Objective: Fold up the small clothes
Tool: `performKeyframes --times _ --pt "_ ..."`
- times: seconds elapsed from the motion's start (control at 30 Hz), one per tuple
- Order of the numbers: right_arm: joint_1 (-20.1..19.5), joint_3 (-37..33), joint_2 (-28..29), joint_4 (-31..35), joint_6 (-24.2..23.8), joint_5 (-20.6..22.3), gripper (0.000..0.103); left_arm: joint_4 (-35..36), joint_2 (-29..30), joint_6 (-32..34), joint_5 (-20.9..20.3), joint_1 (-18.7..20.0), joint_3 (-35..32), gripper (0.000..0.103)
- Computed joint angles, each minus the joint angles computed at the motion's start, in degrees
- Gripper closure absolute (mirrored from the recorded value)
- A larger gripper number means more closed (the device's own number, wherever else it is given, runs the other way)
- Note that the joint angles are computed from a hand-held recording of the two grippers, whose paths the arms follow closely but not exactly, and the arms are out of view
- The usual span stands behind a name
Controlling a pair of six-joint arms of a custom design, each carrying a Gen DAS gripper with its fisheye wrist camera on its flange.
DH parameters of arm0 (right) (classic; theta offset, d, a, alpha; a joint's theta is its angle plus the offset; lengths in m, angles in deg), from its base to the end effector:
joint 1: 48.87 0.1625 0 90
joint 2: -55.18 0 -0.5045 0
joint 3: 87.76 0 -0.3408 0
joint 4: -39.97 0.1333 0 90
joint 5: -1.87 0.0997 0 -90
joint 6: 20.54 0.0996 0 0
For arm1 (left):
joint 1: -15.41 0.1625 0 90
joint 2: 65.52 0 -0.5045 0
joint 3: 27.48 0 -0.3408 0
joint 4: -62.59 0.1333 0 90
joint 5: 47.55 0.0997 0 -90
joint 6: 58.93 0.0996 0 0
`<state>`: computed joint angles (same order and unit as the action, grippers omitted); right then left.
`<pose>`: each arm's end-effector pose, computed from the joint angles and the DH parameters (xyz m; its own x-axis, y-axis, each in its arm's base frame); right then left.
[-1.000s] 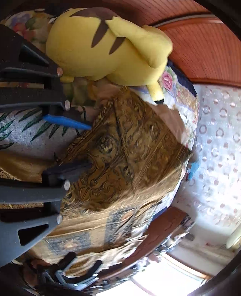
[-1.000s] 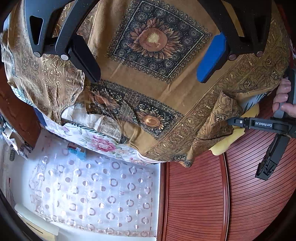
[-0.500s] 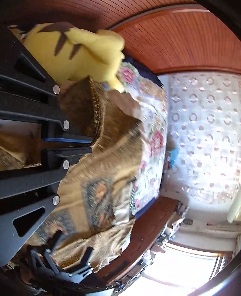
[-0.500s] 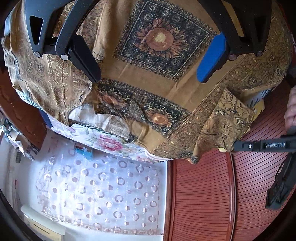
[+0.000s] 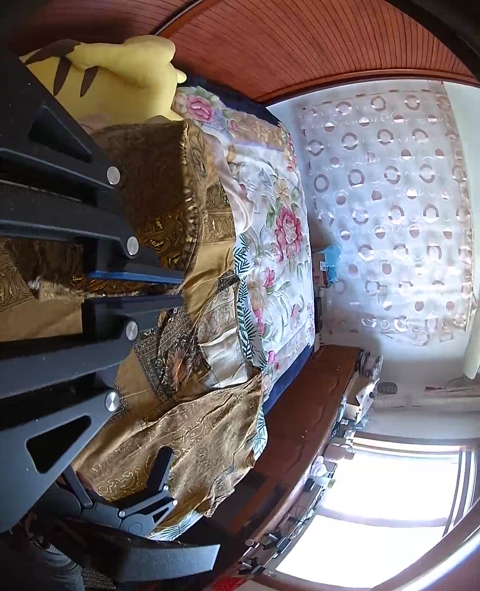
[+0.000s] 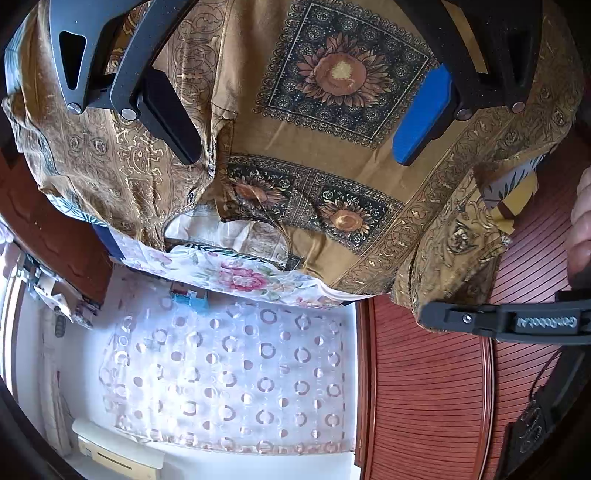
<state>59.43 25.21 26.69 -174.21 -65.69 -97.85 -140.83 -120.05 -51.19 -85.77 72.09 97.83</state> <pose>0.3039 -0.5479 0.0521 -0.5126 -0.6639 0.5445 -0.8578 0.3684 -0.3584 -0.1089 -0.5507 0.2738 -0.7475 -0.0211 -0.6639 0.5094 0.6232 -0.5934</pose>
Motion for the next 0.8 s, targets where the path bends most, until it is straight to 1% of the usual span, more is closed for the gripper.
performKeyframes --times 0.03,0.1,0.13,0.2,0.27,0.33,0.37,0.4,0.43,0.57,0.6,0.67,0.7,0.77,0.8 --pt "0.0 0.2 0.0 -0.1 0.1 0.1 0.000 -0.1 -0.4 -0.2 -0.1 -0.2 0.4 0.088" --pt "0.0 0.3 -0.1 0.0 0.1 0.0 0.000 -1.3 -1.1 -0.2 -0.3 -0.8 1.4 0.060" --pt "0.0 0.4 -0.1 0.0 0.1 -0.1 0.000 -1.9 -1.3 0.0 -0.7 -1.1 1.8 0.057" --pt "-0.1 -0.1 -0.3 0.8 0.1 -0.1 0.000 -2.4 -2.0 0.3 -0.5 -1.8 2.7 0.056" --pt "-0.1 -0.1 -0.4 1.0 0.3 -0.1 0.000 -3.1 -2.1 0.0 1.7 -2.7 3.4 0.055" --pt "-0.2 -0.5 -0.5 1.7 0.5 0.1 0.000 -4.4 -2.8 -0.5 2.6 -3.1 4.8 0.051" --pt "-0.3 -0.6 -0.7 2.0 0.6 0.4 0.000 -5.1 -3.1 -0.6 2.9 -3.2 5.4 0.042" --pt "-0.4 -0.6 -0.8 2.4 0.6 0.7 0.000 -7.2 -3.3 -0.6 3.9 -3.6 6.7 0.028" --pt "-0.5 -0.7 -1.0 3.2 0.6 1.1 0.000 -8.9 -3.2 -0.4 4.6 -3.8 7.6 0.024" --pt "-0.8 -1.0 -2.0 7.5 -1.1 4.1 0.006 -16.2 -3.4 0.3 8.9 -5.1 12.4 0.022" --pt "-0.7 -1.4 -2.3 9.4 -1.4 5.1 0.007 -19.2 -3.1 0.7 10.5 -5.5 13.7 0.022" --pt "-0.9 -2.4 -3.4 14.7 -1.8 8.5 0.013 -23.0 -3.3 0.0 12.7 -5.9 15.9 0.022" --pt "-0.7 -3.1 -3.7 17.3 -2.2 9.9 0.014 -24.1 -3.6 -0.6 13.1 -5.9 16.9 0.022" --pt "0.3 -5.2 -3.5 21.7 -3.3 11.0 0.017 -26.4 -4.0 -0.7 13.7 -5.8 18.2 0.022" --pt "0.9 -6.2 -3.2 23.3 -3.9 11.4 0.017 -27.8 -3.9 -0.6 14.3 -5.8 19.0 0.022"
